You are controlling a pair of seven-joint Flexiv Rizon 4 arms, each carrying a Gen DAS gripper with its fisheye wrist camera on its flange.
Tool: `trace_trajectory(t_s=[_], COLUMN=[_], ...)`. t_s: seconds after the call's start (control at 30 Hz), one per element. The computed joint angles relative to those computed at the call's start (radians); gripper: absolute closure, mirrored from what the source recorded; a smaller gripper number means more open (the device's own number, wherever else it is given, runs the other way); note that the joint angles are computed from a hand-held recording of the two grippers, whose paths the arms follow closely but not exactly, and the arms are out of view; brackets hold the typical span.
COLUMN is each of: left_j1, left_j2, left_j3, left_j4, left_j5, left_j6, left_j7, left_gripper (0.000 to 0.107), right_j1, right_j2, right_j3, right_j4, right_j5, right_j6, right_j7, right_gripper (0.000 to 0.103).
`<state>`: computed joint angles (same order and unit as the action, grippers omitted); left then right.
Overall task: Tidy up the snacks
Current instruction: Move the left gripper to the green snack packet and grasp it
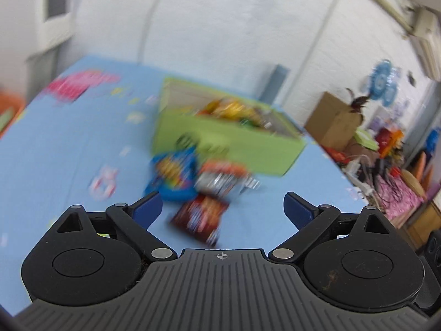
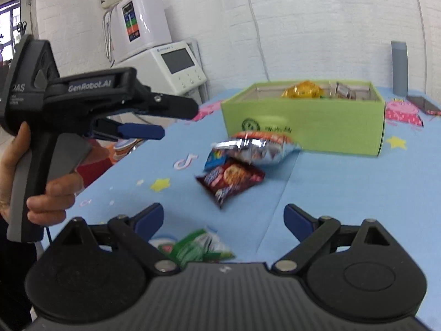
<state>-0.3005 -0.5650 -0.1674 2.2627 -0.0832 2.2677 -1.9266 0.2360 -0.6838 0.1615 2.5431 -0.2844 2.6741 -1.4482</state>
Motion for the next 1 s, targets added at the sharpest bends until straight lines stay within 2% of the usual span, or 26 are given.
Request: trace_trajectory(t_s=[0.1,0.17,0.23,0.3,0.4,0.53,0.73,1.0], left_j1=[0.009,0.037,0.078,0.080,0.031,0.075,0.078,0.068], left_j2=[-0.025,-0.047,-0.071,-0.082,-0.089,-0.115,-0.121,-0.127], left_j3=[-0.009,-0.034,-0.070,-0.080,-0.054,-0.096,-0.104,-0.107], left_j4=[0.085,0.092,0.062,0.033,0.014,-0.013,-0.021,-0.054], left_j5=[0.004,0.055,0.131,0.156,0.123,0.164,0.172,0.160], left_j6=[0.075,0.087,0.057,0.020,-0.002,-0.025,-0.048,-0.082], left_j7=[-0.077,-0.110,-0.120,-0.105,-0.068,-0.074,-0.061,-0.041], left_gripper=[0.022,0.022,0.028,0.030,0.033,0.037,0.039,0.039], right_j1=[0.055,0.071,0.093,0.120,0.147,0.151,0.185,0.186], right_j2=[-0.034,-0.045,-0.044,-0.037,-0.045,-0.048,-0.060,-0.063], right_j3=[0.015,0.016,0.010,0.001,0.000,0.000,-0.012,-0.003], right_j4=[0.020,0.018,0.000,-0.015,-0.009,-0.019,-0.051,-0.050], right_j5=[0.070,0.067,0.071,0.087,0.124,0.146,0.190,0.197], right_j6=[0.011,-0.001,-0.031,-0.070,-0.054,-0.055,-0.061,-0.062], right_j7=[-0.013,-0.018,-0.029,-0.044,-0.084,-0.093,-0.124,-0.116], right_gripper=[0.010,0.010,0.010,0.010,0.010,0.010,0.010,0.011])
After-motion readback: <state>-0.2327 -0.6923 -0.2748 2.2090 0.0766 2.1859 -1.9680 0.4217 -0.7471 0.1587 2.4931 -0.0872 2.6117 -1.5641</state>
